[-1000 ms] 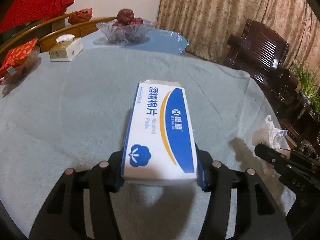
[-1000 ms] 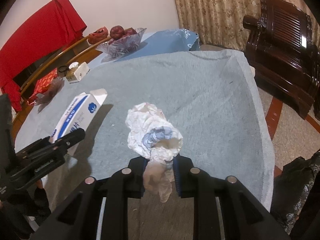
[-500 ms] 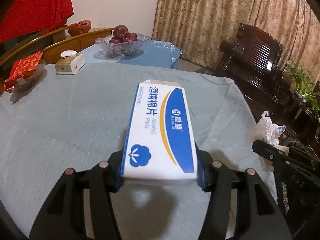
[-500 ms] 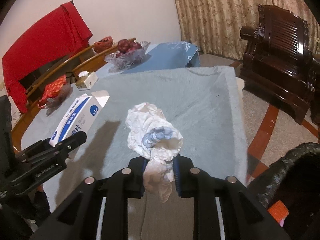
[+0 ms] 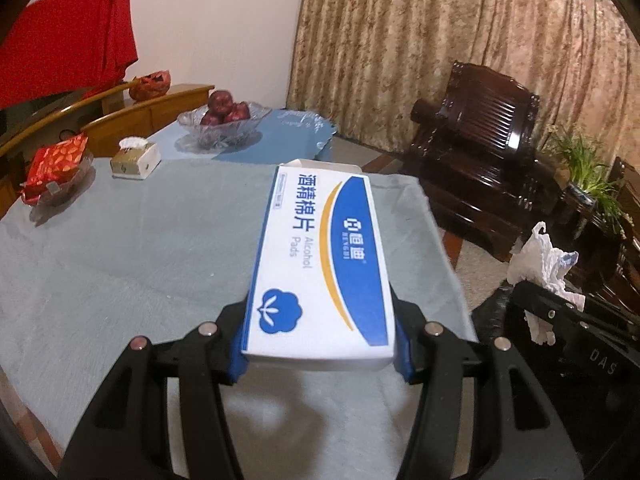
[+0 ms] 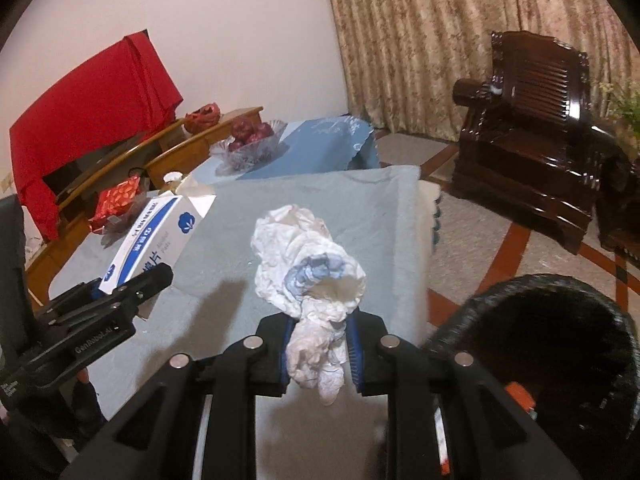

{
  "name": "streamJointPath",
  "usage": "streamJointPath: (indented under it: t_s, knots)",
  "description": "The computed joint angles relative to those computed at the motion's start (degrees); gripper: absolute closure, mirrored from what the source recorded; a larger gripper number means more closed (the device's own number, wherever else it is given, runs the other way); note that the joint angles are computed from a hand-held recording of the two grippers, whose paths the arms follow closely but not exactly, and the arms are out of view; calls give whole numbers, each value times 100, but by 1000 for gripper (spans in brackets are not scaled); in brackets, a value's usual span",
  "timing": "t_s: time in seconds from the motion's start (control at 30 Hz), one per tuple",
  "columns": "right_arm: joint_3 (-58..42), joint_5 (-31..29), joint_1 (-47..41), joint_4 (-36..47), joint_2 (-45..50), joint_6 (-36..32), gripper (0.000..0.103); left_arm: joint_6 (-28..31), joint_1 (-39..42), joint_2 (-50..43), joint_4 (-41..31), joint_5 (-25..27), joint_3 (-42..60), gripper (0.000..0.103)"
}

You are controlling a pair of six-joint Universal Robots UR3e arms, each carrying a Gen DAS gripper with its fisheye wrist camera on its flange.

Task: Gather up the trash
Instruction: 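Carry the alcohol pads box and white tissue over the black bin with both grippers, then open the left gripper to drop the box while the right gripper drops the tissue into the bin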

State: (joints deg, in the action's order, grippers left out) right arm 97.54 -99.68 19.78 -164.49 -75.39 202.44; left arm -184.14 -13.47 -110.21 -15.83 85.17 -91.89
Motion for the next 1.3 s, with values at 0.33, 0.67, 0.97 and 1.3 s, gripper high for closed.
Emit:
streamJointPath:
  t_s: [0.33, 0.67, 0.97, 1.3]
  knots:
    - [1447, -593, 56, 121, -1645, 223, 81, -131, -688, 388, -31, 138, -242, 50]
    - [2713, -831, -334, 568, -3320, 313, 81, -163, -1457, 232, -23, 176, -41, 49]
    - [3620, -540, -1161, 1100, -4764, 120, 81, -73, -2024, -272, 3, 130, 432, 49]
    - [4388, 332, -2736, 2204, -6549, -501, 81, -9, -2492, -1162, -159, 106, 1318, 49]
